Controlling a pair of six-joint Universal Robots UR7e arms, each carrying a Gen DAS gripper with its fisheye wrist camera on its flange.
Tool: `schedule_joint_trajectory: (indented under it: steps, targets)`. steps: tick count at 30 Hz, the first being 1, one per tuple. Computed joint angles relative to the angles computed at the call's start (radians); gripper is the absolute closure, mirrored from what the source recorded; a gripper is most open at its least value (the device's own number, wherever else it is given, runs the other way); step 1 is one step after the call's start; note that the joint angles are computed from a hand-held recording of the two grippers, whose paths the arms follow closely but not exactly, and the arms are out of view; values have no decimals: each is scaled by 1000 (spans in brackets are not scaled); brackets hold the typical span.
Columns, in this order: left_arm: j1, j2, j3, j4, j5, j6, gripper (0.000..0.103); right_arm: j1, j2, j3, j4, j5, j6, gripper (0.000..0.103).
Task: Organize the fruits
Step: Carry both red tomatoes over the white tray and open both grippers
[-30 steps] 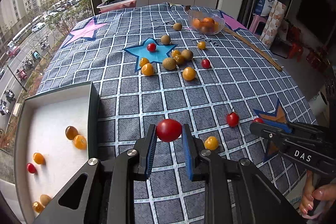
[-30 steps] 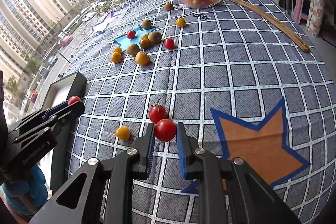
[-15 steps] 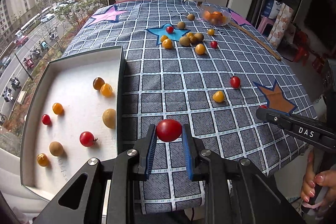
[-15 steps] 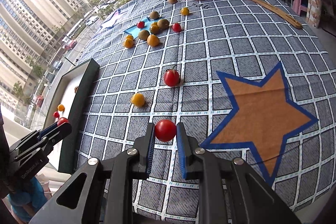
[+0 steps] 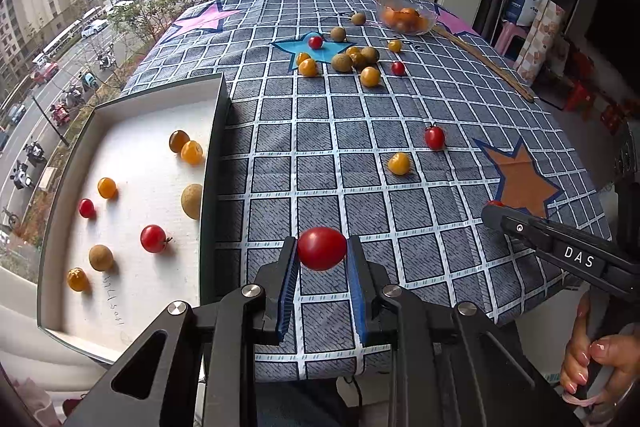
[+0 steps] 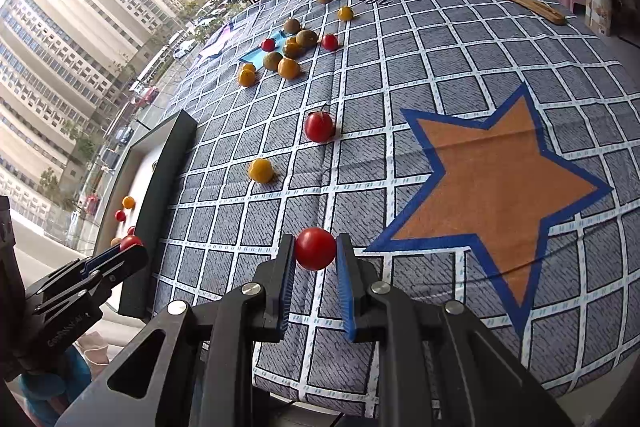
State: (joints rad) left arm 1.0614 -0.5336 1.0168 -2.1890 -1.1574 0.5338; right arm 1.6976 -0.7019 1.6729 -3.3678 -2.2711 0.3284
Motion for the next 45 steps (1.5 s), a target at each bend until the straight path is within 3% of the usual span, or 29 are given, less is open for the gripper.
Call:
schedule_joint_trajectory:
  steps: [13,23,37,45]
  targets:
    - [22,-17,-32,-26,-22,-8,78,28,12,-34,26,-4,-14,81]
    - [89,36,-208,11,-8,-42,78,57,74,-193,189,6,-35,81]
    - [170,229,-636,201,14,-83,78,82,282,-643,553,77,-120,81]
    - [175,210,-588,239,-18,-47,78,73,482,-1040,840,119,-150,81]
